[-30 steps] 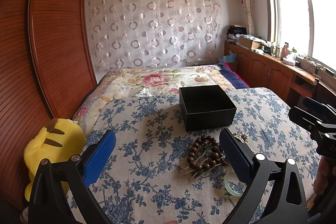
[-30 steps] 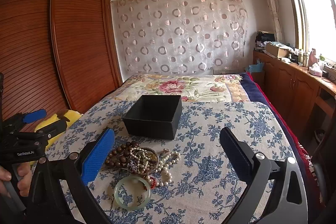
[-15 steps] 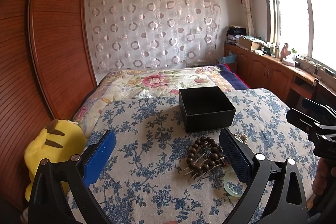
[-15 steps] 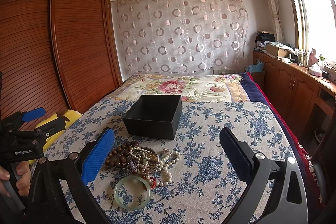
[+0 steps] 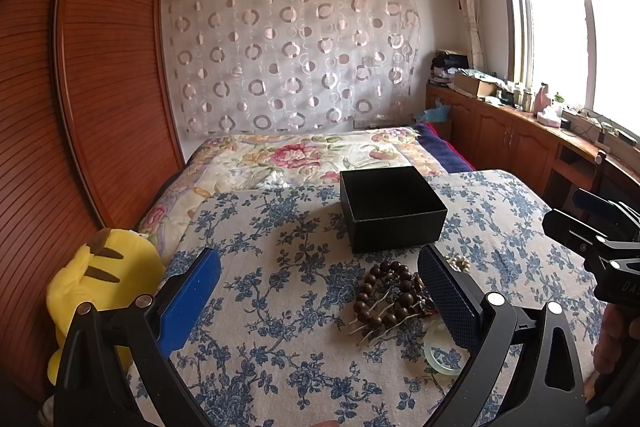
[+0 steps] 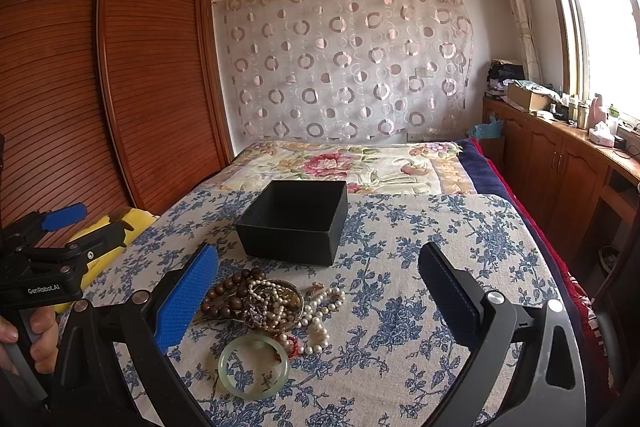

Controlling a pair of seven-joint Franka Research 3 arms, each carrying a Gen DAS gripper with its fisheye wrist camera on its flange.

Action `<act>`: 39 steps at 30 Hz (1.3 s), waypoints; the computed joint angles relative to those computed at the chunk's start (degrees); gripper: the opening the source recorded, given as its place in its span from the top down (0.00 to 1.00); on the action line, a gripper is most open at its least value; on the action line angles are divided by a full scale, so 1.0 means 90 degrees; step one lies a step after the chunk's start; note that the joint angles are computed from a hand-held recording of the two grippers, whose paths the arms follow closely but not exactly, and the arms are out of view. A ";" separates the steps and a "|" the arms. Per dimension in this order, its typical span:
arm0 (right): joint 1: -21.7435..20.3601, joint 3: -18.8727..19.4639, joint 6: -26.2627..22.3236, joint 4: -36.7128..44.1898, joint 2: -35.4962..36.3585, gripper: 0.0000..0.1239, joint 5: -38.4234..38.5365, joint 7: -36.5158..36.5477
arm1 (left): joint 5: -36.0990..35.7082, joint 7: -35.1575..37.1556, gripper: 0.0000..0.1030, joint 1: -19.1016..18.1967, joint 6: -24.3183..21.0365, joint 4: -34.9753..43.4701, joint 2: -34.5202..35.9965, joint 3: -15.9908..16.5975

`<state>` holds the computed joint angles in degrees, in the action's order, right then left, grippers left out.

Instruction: Organize jewelry

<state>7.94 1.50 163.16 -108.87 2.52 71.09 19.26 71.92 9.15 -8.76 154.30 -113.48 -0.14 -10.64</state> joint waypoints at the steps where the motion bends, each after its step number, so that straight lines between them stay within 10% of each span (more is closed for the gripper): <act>1: 0.0003 0.0004 0.0010 -0.0001 0.0002 0.19 -0.0002 0.0002 | -0.0011 0.0019 0.07 0.0003 0.0003 0.0014 0.0007 0.0005; 39: 0.0040 -0.0006 -0.0016 -0.0047 -0.0035 0.19 -0.0149 0.0099 | -0.0355 0.0313 0.07 -0.0083 0.0016 0.0051 0.0097 -0.0025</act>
